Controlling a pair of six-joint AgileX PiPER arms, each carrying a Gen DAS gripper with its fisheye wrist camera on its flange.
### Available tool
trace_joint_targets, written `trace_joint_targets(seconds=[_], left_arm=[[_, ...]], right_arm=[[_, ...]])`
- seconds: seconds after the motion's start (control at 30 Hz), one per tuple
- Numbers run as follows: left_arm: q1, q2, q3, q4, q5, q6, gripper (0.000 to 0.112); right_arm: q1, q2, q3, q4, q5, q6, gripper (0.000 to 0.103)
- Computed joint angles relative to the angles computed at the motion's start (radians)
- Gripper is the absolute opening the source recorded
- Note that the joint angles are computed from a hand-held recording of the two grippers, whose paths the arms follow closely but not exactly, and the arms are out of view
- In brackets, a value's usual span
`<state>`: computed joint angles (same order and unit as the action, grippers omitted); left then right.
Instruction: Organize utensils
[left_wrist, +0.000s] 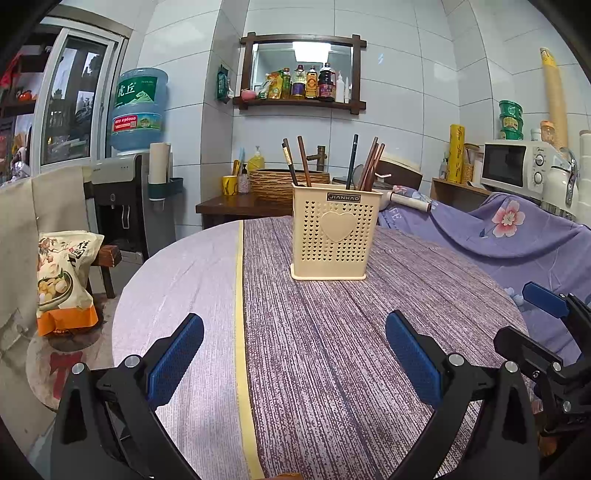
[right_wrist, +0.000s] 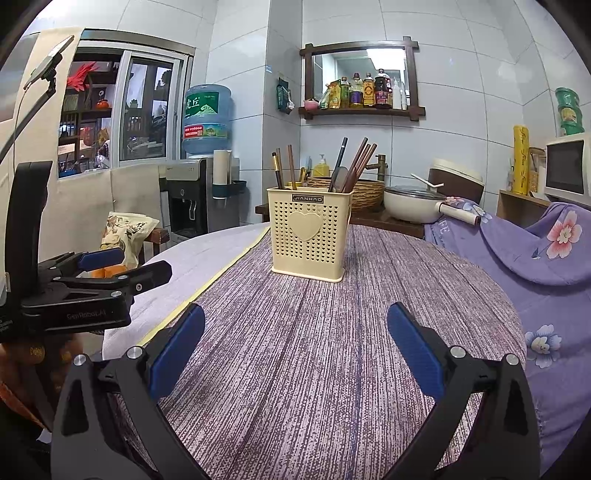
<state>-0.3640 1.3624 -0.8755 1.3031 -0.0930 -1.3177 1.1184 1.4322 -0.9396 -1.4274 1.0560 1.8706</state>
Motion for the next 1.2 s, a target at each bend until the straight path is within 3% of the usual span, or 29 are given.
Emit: trace_joint_targets(seconds=[1.0, 1.2], left_arm=[[0.001, -0.001, -0.004, 0.055, -0.001, -0.055, 0.097], [0.009, -0.003, 0.009, -0.033, -0.013, 0.032, 0.097]], right_arm=[[-0.001, 0.003, 0.002, -0.001, -0.006, 0.002, 0.097], [-0.002, 0.002, 0.004, -0.001, -0.011, 0.003, 0.097]])
